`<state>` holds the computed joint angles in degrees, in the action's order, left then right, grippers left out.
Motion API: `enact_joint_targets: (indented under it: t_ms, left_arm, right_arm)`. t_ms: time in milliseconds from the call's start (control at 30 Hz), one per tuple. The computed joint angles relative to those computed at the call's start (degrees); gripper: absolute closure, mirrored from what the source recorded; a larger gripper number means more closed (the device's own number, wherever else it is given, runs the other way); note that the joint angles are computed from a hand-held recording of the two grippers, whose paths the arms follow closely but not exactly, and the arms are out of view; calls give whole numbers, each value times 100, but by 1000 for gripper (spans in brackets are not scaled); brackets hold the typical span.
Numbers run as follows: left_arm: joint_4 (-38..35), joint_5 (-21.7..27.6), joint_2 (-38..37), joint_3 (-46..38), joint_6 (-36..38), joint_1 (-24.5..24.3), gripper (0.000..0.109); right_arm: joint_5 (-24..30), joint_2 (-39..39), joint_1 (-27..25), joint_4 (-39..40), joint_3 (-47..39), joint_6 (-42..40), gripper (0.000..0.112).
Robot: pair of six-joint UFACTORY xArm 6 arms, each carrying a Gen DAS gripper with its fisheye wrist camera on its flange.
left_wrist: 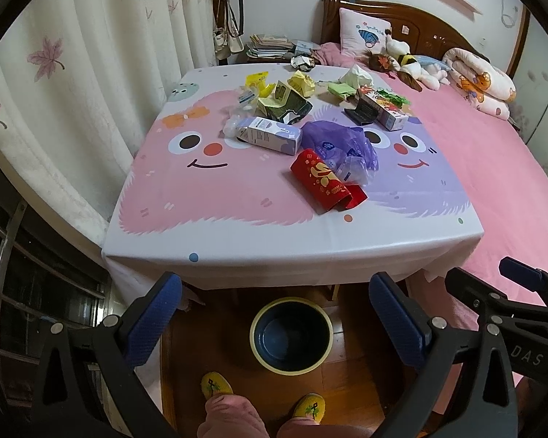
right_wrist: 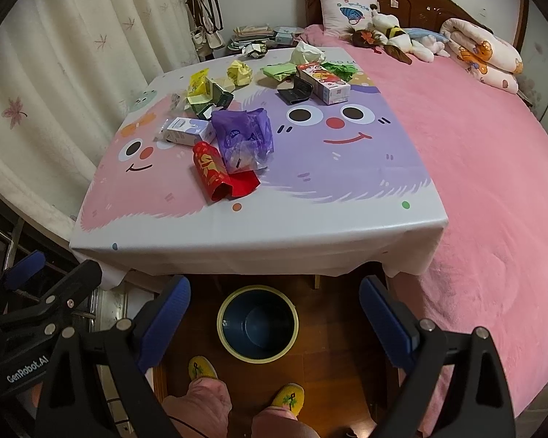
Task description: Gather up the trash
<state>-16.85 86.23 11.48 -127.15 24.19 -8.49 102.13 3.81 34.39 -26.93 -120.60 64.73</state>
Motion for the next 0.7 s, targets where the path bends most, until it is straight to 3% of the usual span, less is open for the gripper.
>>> enact_joint_targets:
  t_ms: [333,700]
  left_arm:
    - [13,153,120,-178,26,31,7]
    - [110,-1,-146,223,-96,-24,7]
  right_arm:
    - [-70,-76,-31,34,122,22,18]
    - [-369,-310,-87,132,512,-47,18]
